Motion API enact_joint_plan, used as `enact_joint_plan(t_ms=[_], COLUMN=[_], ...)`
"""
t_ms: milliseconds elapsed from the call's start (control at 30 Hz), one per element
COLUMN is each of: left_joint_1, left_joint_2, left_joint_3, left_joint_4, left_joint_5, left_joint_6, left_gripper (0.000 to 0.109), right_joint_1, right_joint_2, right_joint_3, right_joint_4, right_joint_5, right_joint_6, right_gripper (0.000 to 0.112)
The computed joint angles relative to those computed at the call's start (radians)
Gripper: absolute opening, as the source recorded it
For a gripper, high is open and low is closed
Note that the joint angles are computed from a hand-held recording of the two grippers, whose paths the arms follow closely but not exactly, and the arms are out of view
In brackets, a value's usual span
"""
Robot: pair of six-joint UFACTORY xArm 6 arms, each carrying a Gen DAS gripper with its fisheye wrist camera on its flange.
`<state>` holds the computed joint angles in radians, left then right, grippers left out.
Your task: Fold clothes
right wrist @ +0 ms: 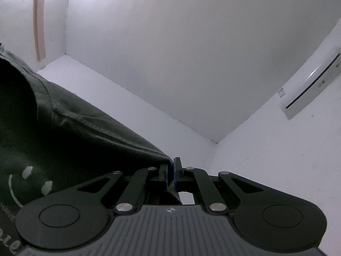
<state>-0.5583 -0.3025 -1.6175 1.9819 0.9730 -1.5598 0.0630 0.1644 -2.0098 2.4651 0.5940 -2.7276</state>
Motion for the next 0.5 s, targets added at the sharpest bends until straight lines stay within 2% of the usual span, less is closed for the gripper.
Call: enact_joint_plan(t_ms=[133,267,400,500], left_joint_1=[0.065,0.170,0.269,0.326], left_joint_2=[0.010,0.045,0.086,0.131], left_joint_3=[0.006,0.003,-0.006,-0.034], left_joint_4=[-0.086,-0.191,-0.275,-0.321], left_joint_5=[-0.029,-0.096,-0.162,-0.201], left_joint_6=[0.013,-0.003,-0.031,-0.034], left_gripper=[0.005,0.005,0.005,0.005], right_joint_1=[0.032,0.093,0.144,0.174], right_joint_2=[0.044,0.155,0.306,0.454], right_joint_3=[-0.034,-0.144,-0.308,-0.491], right_joint_4=[-0.090,-0.204,-0.376,-0.540], right_joint_5=[-0.040,-0.125,-0.199,-0.245], right_joint_6=[0.067,0.155,0.304,0.457], right_gripper=[0.001,0.001,0.001,0.001])
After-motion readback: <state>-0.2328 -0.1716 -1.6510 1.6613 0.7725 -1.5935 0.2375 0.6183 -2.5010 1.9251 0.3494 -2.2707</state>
